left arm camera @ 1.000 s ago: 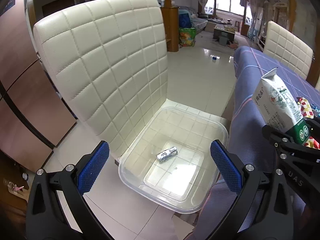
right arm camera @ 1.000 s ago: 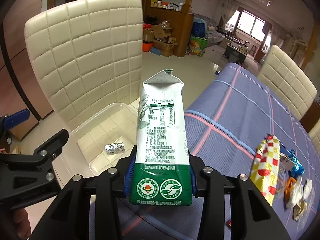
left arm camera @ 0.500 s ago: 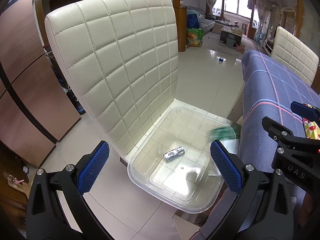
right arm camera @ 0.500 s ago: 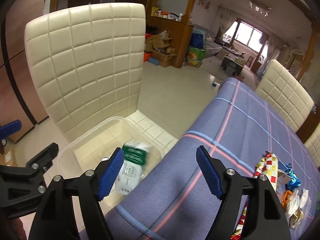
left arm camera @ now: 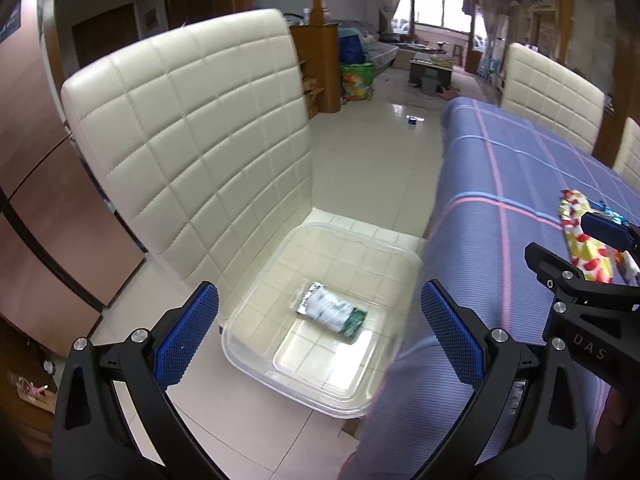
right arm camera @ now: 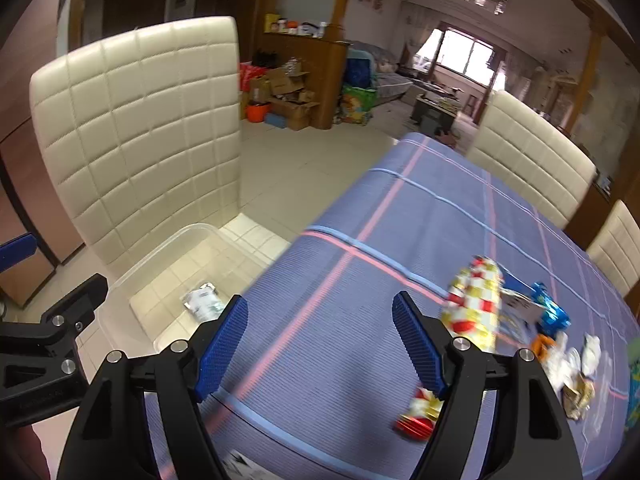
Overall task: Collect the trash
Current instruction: 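Grasp the red-and-gold wrapper with the left tool while the right tool grasps the gold candy wrapper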
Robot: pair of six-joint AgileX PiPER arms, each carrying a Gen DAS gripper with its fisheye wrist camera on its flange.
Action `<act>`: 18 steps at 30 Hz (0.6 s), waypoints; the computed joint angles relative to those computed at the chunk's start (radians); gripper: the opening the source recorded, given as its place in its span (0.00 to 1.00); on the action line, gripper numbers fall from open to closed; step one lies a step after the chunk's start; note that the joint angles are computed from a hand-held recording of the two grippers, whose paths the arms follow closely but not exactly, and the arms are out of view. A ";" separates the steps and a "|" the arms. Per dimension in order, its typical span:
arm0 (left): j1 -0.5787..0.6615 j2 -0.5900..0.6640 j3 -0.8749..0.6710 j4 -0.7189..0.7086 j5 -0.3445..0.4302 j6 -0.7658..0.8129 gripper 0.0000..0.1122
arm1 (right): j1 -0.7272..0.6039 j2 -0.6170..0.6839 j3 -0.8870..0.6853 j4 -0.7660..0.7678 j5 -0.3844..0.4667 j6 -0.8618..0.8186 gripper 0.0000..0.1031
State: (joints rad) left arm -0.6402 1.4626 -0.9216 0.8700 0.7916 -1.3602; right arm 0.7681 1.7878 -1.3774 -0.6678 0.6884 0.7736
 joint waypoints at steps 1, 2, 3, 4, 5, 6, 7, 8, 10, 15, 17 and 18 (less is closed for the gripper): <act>-0.019 0.001 -0.010 0.001 0.012 -0.003 0.89 | -0.004 -0.016 0.017 -0.010 0.001 0.010 0.71; -0.039 0.002 -0.020 0.003 0.024 -0.006 0.89 | -0.010 -0.038 0.041 -0.021 0.000 0.025 0.71; -0.064 0.007 -0.035 0.007 0.039 -0.009 0.89 | -0.019 -0.067 0.072 -0.032 -0.005 0.042 0.71; -0.086 0.013 -0.049 0.008 0.052 -0.012 0.89 | -0.029 -0.093 0.101 -0.039 -0.010 0.055 0.71; -0.103 0.021 -0.064 0.006 0.061 -0.011 0.89 | -0.043 -0.128 0.140 -0.044 -0.017 0.068 0.71; -0.128 0.033 -0.085 0.001 0.072 -0.008 0.89 | -0.056 -0.156 0.170 -0.051 -0.019 0.079 0.71; -0.144 0.042 -0.102 -0.005 0.077 -0.003 0.89 | -0.062 -0.176 0.192 -0.059 -0.019 0.091 0.71; -0.162 0.055 -0.121 -0.009 0.083 0.001 0.89 | -0.080 -0.211 0.229 -0.069 -0.021 0.103 0.71; -0.203 0.089 -0.168 -0.017 0.092 0.003 0.89 | -0.114 -0.265 0.286 -0.073 -0.026 0.111 0.71; -0.285 0.230 -0.339 -0.074 0.109 0.071 0.89 | -0.271 -0.413 0.434 -0.032 -0.058 0.063 0.71; -0.314 0.295 -0.419 -0.089 0.123 0.103 0.89 | -0.351 -0.456 0.476 -0.006 -0.077 0.024 0.71; -0.324 0.326 -0.458 -0.100 0.129 0.117 0.89 | -0.411 -0.482 0.501 0.023 -0.094 -0.016 0.71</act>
State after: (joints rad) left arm -0.9640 1.7882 -1.3800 0.7696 0.9209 -1.2428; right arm 0.3572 1.3056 -0.8769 -0.6447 0.5941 0.7572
